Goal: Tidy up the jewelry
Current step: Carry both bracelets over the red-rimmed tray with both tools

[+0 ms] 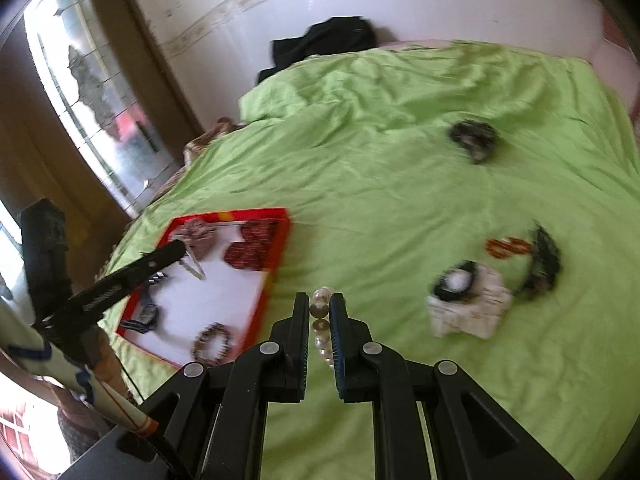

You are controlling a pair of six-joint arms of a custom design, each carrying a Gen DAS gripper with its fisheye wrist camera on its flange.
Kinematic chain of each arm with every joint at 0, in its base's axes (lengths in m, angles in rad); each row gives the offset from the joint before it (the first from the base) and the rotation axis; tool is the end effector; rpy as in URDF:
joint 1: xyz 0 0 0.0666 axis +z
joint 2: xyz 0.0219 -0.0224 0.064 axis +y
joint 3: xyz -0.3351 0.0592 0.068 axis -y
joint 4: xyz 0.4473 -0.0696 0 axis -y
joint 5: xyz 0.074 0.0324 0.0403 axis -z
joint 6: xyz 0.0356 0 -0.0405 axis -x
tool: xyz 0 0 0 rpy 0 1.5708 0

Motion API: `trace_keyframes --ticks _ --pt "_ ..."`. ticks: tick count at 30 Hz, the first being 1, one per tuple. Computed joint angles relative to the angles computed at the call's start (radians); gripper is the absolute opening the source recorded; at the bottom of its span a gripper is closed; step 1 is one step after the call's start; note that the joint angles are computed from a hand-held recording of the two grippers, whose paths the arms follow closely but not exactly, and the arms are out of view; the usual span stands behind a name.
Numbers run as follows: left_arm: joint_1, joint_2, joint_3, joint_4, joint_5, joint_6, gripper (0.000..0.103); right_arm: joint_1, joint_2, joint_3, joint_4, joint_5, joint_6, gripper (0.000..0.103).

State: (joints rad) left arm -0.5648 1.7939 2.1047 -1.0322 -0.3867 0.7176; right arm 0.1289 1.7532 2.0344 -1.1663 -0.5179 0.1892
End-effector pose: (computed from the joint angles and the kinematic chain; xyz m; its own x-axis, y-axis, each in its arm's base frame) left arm 0.5716 -0.3468 0.5083 -0.5890 -0.3478 -0.7295 -0.1736 0.9360 -0.3061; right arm 0.6380 0.1001 0.4906 -0.6744 -0.2522 -0.6940 -0.5594 0.7880 0.2572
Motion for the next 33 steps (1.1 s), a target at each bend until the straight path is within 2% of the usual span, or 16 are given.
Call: trace_keyframes --ticks 2,6,13,18,27,33 --pt "0.011 -0.027 -0.036 -0.003 -0.014 0.021 0.005 0.035 0.013 0.021 -0.012 -0.003 0.003 0.011" --pt "0.049 -0.085 -0.128 0.020 0.009 0.069 0.005 0.102 0.041 0.054 -0.028 0.024 0.021 0.011" --pt "0.108 -0.114 -0.201 0.011 0.060 0.179 0.005 0.203 0.158 0.169 -0.087 0.101 0.042 0.011" --pt "0.143 -0.123 -0.237 -0.009 0.085 0.248 0.005 0.239 0.248 0.247 -0.132 0.121 0.027 0.011" --pt "0.155 -0.115 -0.231 -0.031 0.080 0.284 0.005 0.265 0.318 0.311 -0.177 0.128 0.048 0.011" --pt "0.146 -0.124 -0.231 -0.023 0.055 0.286 0.005 0.264 0.347 0.334 -0.206 0.096 0.056 0.012"
